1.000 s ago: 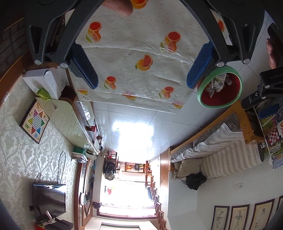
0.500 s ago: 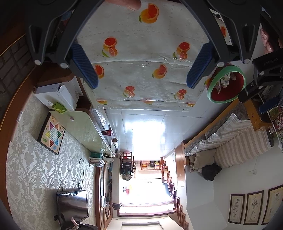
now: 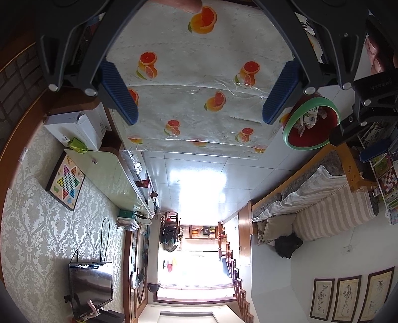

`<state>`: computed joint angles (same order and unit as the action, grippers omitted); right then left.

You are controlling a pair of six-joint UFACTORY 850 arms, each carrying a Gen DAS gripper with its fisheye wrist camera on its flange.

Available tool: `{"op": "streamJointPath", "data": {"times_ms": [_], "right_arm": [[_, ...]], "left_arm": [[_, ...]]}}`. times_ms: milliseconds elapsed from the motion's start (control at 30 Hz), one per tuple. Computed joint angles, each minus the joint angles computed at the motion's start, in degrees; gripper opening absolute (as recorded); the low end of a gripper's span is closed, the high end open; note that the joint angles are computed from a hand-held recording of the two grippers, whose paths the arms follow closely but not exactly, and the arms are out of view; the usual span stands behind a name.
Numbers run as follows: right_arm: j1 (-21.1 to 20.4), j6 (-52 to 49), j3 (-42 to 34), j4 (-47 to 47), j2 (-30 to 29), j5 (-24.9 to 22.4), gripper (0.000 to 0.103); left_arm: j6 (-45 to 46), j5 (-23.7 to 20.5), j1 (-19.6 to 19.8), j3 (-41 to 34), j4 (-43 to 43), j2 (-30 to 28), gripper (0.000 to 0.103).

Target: Collect trash

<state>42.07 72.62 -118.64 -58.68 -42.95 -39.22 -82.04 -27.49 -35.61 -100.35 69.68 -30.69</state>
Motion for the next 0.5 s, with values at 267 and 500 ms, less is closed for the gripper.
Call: {"op": "streamJointPath", "data": {"times_ms": [267, 500], "right_arm": [[-0.2, 0.1, 0.3, 0.5, 0.1, -0.3, 0.098], [-0.2, -0.3, 0.2, 0.9, 0.1, -0.3, 0.098]], "left_arm": [[-3.5, -1.2, -0.4, 0.3, 2.7, 0.1, 0.095], [-5.8, -3.9, -1.1, 0.0, 5.1, -0.2, 0.095]]}}
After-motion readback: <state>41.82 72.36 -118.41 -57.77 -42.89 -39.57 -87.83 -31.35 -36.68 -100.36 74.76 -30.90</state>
